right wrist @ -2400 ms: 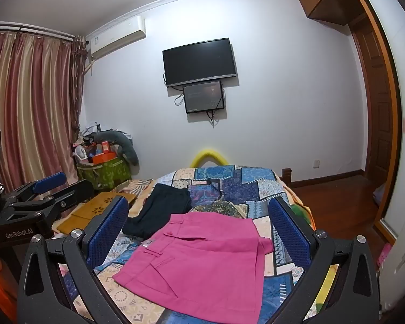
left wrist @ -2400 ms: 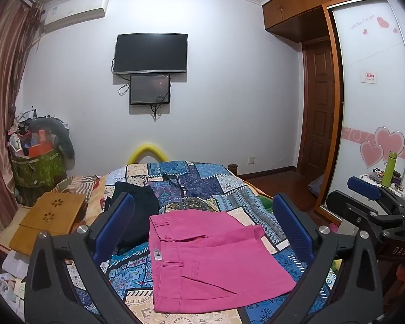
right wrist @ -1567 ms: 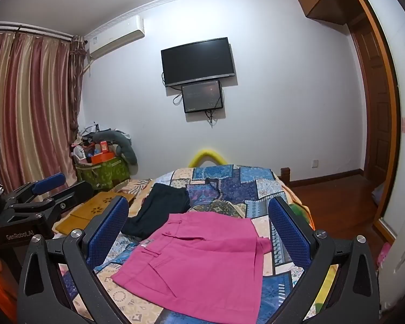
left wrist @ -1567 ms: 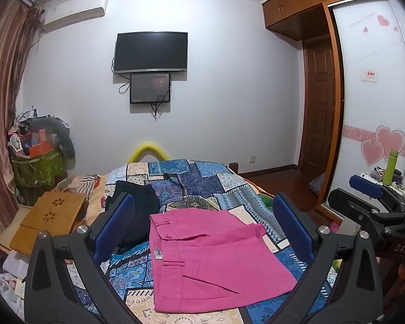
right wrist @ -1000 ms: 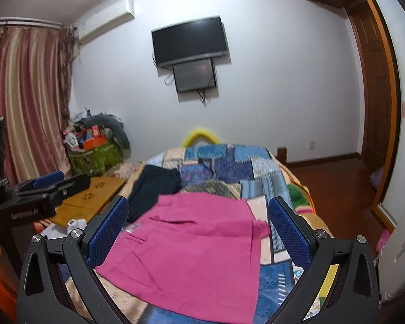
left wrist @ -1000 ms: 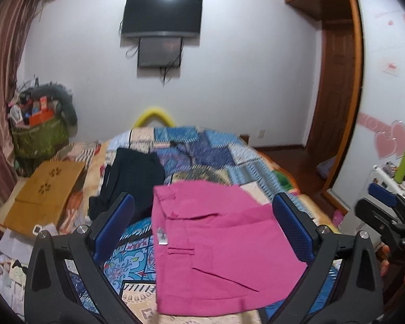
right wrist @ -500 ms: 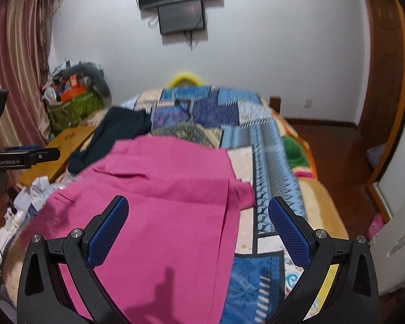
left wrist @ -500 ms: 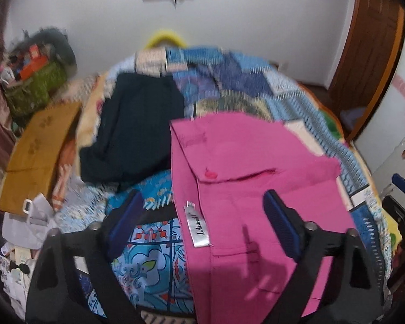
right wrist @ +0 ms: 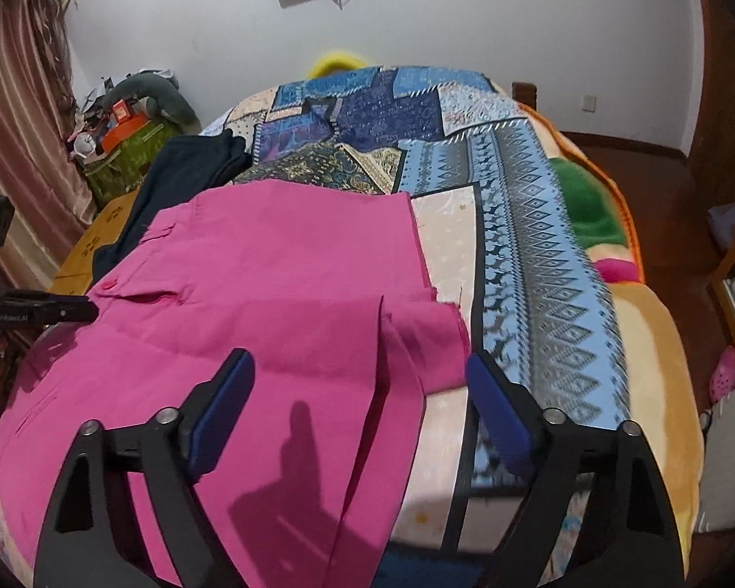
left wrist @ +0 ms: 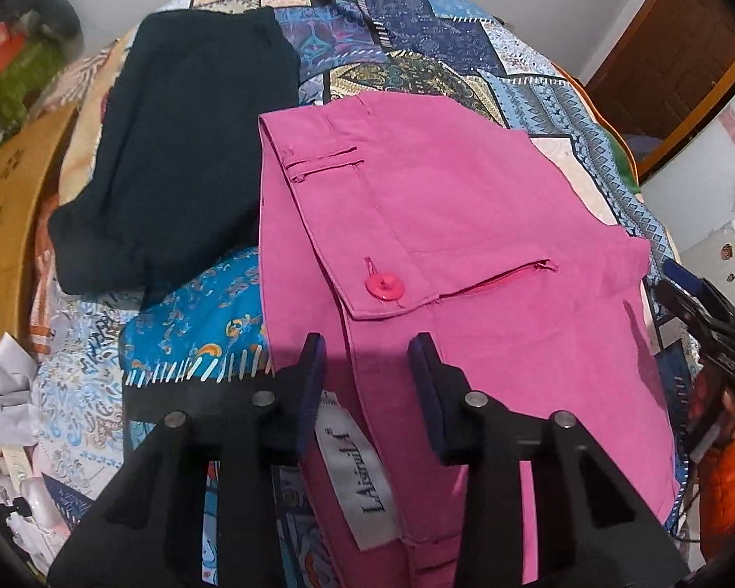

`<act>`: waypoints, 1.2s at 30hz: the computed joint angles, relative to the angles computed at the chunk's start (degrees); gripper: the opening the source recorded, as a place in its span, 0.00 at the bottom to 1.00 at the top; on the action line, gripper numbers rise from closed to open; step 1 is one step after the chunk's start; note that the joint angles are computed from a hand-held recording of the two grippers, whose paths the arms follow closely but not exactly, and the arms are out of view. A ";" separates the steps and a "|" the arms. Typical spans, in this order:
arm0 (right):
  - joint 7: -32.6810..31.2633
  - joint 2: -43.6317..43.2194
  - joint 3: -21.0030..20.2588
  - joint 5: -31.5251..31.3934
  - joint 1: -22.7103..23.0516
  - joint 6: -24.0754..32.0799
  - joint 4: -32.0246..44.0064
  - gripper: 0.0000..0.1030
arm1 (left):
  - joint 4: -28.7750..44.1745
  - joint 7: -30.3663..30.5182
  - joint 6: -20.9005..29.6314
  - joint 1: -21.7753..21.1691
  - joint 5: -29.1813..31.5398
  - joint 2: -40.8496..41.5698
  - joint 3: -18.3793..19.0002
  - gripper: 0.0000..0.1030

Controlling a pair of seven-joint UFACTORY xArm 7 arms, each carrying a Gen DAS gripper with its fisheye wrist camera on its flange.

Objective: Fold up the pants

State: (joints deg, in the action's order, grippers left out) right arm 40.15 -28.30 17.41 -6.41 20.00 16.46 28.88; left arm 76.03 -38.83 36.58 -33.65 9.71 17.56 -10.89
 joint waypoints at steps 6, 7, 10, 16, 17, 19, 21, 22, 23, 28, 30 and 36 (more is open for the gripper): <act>-8.56 5.23 -6.28 5.75 5.62 -1.88 1.71 0.68 | -1.42 7.16 -3.34 3.09 -7.69 0.54 -2.01 0.35; -9.59 5.82 -6.46 6.25 5.70 -1.52 2.08 0.64 | -1.58 7.54 -3.70 2.99 -7.91 0.52 -1.93 0.33; -12.24 7.24 -7.02 8.07 6.24 -1.12 2.90 0.50 | -1.30 7.14 -3.28 1.87 -6.37 0.45 -1.00 0.17; -14.60 8.88 -7.45 11.18 5.93 -1.15 3.23 0.08 | -2.07 5.20 -3.24 0.08 -1.23 -0.20 0.28 0.06; -15.57 8.83 -8.36 12.93 6.85 -1.65 2.76 0.06 | -2.49 4.64 -3.51 -0.05 -0.55 -0.48 0.45 0.06; -15.88 8.67 -8.38 14.30 6.81 -2.39 2.19 0.05 | -3.39 2.60 -3.97 -0.52 1.15 -1.07 0.95 0.06; -14.35 8.76 -6.58 12.77 4.97 -2.07 2.34 0.04 | -3.94 -0.64 -3.87 -1.36 3.96 -1.50 1.72 0.06; -13.24 8.99 -5.46 11.43 3.86 -1.43 2.73 0.04 | -4.23 -2.87 -3.74 -2.04 6.15 -1.70 2.29 0.06; -12.47 9.42 -4.68 10.26 3.15 -0.80 3.18 0.03 | -4.31 -4.45 -3.50 -2.44 7.78 -1.70 2.49 0.06; -10.17 10.77 -3.30 5.93 1.58 1.35 4.75 0.03 | -3.38 -8.08 -1.55 -3.45 13.58 -0.89 2.35 0.07; -10.84 10.95 -3.90 5.75 2.03 2.27 5.23 0.04 | -3.27 -6.35 -1.23 -2.71 13.06 -1.04 1.73 0.09; -10.34 7.72 -2.72 1.80 1.38 6.93 6.50 0.10 | -4.35 -4.57 -1.33 -1.71 11.95 -3.85 0.98 0.14</act>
